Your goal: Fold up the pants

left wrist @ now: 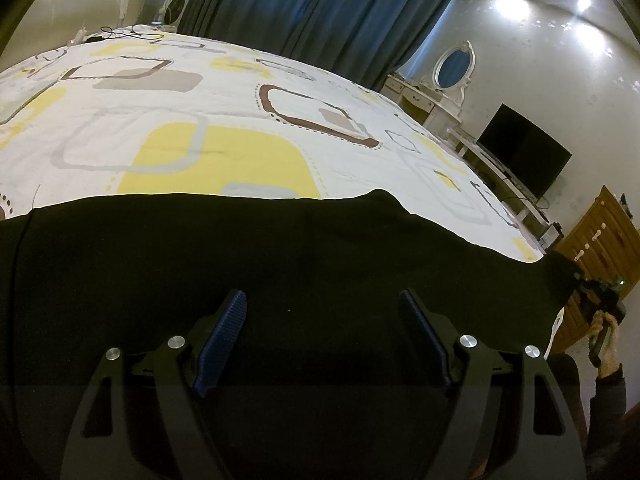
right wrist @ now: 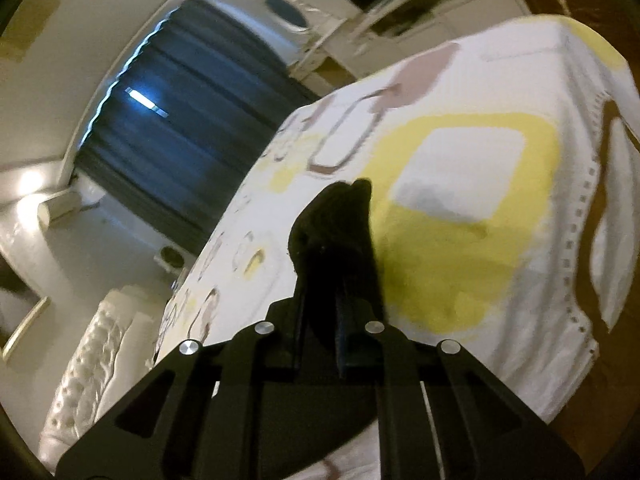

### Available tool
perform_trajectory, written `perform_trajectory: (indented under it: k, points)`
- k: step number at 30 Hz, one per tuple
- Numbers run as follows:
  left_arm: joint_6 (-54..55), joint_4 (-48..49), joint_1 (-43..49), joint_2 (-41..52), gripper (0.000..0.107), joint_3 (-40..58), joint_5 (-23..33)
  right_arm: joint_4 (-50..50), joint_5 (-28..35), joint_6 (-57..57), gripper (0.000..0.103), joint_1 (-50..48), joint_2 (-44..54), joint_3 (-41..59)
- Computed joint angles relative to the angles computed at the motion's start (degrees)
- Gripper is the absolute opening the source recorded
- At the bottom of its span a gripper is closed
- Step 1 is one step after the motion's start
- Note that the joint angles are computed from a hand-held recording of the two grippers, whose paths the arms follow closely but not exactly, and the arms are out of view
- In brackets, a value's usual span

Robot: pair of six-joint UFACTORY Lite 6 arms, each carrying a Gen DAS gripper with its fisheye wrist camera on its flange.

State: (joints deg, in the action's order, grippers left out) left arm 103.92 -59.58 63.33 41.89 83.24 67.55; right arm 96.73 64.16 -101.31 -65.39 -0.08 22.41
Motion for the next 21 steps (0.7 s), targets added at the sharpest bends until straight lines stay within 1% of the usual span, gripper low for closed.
perform_trajectory:
  k: [7,11,16,18,19,21]
  points:
    - [0.1,0.1,0.0,0.0,0.078,0.0,-0.1,-0.4,-0.5,6.1,0.012,9.1,-14.3,-5.6]
    - [0.1,0.0,0.0,0.0,0.078,-0.1,0.0,0.9,-3.3,9.8,0.012,17.3,-22.9,-9.0]
    - [0.1,0.0,0.1,0.0,0.078,-0.1,0.1,4.0,-9.1,14.0,0.012,29.8,-31.8,-12.6]
    - [0.1,-0.1,0.1,0.1,0.078,0.0,0.1,6.6,-13.2,14.5,0.012,36.6,-34.2,-13.6]
    - [0.1,-0.1,0.1,0.2,0.078,0.1,0.1,9.4,-16.3,14.4,0.012,41.4,-35.0,-13.6]
    - [0.1,-0.1,0.0,0.4,0.078,0.3,0.2,12.9,-19.8,13.8,0.012,48.1,-35.4,-13.8]
